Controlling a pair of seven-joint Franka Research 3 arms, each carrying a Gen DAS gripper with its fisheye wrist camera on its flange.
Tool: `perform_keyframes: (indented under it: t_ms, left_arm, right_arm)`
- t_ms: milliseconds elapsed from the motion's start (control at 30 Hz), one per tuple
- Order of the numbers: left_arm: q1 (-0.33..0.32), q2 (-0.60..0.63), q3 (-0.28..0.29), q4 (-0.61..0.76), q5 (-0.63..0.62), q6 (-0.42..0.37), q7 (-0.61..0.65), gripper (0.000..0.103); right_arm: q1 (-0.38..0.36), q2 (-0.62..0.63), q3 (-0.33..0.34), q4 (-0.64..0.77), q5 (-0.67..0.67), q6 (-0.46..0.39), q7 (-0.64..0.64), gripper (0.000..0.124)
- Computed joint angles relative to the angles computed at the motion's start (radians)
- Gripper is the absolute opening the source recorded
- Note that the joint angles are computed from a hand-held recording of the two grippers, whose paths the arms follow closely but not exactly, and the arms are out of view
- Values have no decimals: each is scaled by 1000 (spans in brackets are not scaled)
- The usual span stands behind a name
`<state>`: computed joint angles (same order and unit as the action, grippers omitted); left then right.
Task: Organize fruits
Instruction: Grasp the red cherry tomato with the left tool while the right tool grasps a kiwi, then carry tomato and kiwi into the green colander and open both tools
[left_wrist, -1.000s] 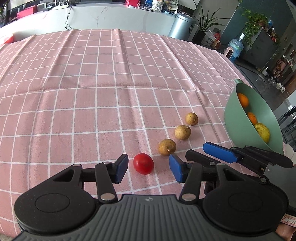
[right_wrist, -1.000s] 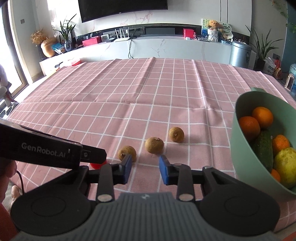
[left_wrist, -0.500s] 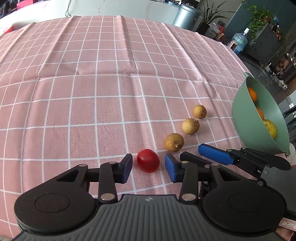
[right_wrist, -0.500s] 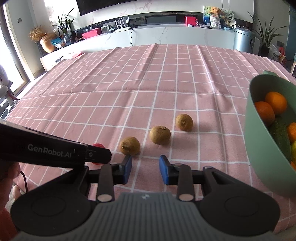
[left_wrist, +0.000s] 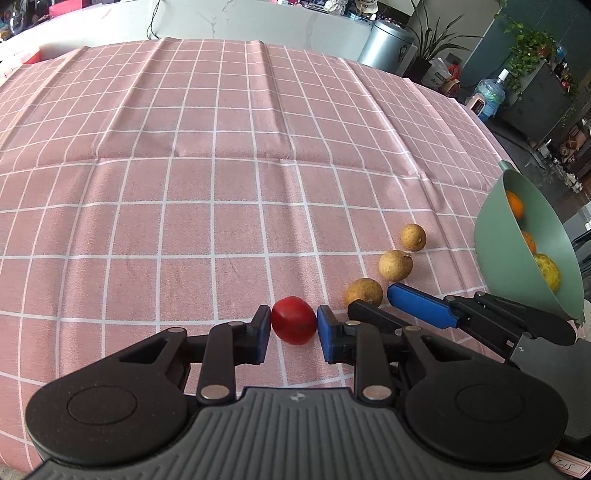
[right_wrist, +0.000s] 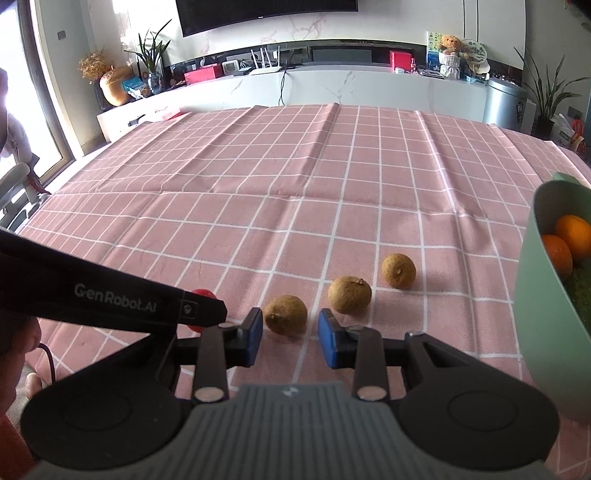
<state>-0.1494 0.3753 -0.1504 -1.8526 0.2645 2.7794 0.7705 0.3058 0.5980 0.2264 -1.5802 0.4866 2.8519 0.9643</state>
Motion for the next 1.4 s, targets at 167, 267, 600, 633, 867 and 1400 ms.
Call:
perform_keyframes:
  t_ms: [167,267,600,633,867,1400]
  left_arm:
    - [-10,-1,14,2,23,-9,-23,30]
    - [-8,0,14,2,26,-8,-27,30]
    - [-13,-19,22,-21,52,20,-60,30]
    - [-13,-22,21,-24,52,26,-62,30]
    - [-15,-55,18,-58,54,87,-93,30]
    - [-64,29,-43,157,55,88,1,30]
  right_arm:
    - [10,19,-6,22,-10,-2,11,30]
    - [3,20,1,22,-6,-5,1,29]
    - [-7,4,11,4,12,12,-9,22]
    - [-11,-3,16,-5,16,18,-17,22]
    - [-22,-70,17,-68,40,31,-38,22]
    - [-88,-286,-34,-249,124,21,-114,22]
